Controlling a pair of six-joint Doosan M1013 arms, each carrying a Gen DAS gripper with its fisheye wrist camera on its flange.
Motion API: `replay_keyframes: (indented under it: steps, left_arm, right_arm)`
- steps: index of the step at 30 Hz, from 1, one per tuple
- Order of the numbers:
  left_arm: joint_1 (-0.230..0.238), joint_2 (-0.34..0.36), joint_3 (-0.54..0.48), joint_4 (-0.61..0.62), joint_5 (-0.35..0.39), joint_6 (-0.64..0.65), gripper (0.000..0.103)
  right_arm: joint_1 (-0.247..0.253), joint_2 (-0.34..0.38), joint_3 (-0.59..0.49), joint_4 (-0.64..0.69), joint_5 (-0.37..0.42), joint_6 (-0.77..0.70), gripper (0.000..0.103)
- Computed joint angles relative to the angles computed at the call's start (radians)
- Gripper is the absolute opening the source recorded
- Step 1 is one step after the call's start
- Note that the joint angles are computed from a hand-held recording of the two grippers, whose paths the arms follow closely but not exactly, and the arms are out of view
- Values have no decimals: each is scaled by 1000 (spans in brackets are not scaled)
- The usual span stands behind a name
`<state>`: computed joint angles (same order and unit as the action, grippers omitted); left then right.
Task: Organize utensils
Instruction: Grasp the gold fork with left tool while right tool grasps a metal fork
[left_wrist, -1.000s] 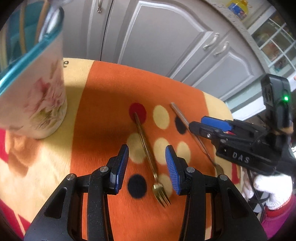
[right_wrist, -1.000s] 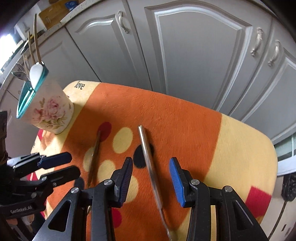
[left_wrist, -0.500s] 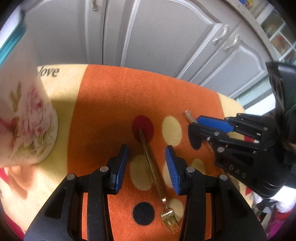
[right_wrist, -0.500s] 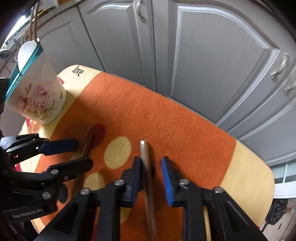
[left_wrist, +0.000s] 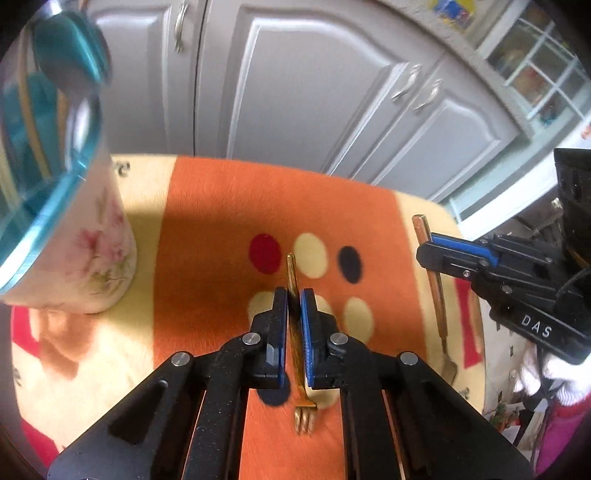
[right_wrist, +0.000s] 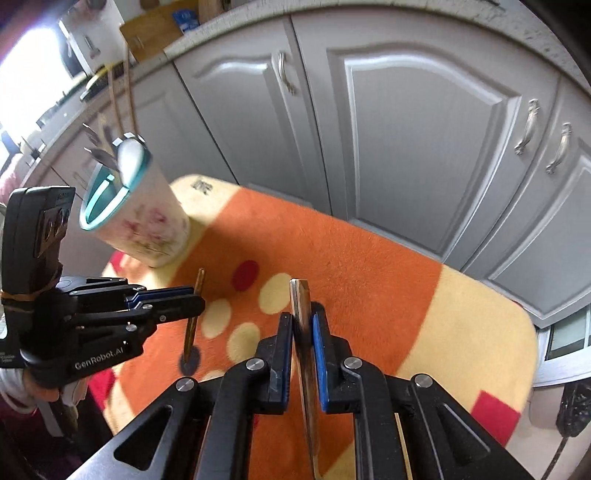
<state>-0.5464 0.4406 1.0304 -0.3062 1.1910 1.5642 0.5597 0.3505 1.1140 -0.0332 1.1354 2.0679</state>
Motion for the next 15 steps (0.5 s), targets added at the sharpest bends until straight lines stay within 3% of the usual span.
replay_keyframes:
  steps: [15]
  left_arm:
    - [4, -93, 62, -44, -68, 66, 5]
  right_arm:
    - [95, -101, 35, -157, -12, 72, 11]
